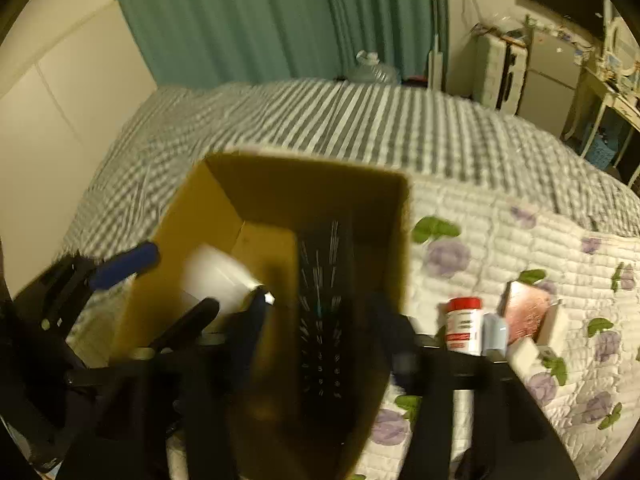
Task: Organize rigid objects
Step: 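Carry both held items over the cardboard box and open both tools, then grasp the black UGREEN power bank with the left tool while the right tool grasps a white charger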
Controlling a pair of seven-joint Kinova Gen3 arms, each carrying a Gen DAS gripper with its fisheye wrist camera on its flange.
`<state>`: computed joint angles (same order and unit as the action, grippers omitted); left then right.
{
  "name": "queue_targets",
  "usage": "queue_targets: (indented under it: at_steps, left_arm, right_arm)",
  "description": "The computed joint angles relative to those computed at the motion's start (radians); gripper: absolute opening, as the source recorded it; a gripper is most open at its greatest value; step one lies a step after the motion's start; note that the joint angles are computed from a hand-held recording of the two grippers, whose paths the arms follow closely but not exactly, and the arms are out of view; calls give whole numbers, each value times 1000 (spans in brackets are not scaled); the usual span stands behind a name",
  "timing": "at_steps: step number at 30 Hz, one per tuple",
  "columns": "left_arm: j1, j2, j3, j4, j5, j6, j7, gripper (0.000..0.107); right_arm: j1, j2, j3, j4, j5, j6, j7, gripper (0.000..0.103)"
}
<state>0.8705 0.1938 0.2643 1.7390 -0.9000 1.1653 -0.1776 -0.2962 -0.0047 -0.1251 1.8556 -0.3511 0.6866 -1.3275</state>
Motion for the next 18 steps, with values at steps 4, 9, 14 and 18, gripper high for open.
queue_targets:
  at_steps: [4,9,14,18]
  left_arm:
    - [43,-3,17,-52,-9,87,32,66]
    - [112,18,44,-147,-30,154,98,67]
    - [200,106,24,-292,-46,208,153,67]
    - [253,189,-17,-404,-23,193,181,67]
  right_arm:
    - [41,-83,49,14,-40,19,49,76]
    - [88,-227,114,31,21,63,74,84]
    - [126,-336,218,53,78,110,161,92]
    - [147,-373,325,95,96,123,289,93]
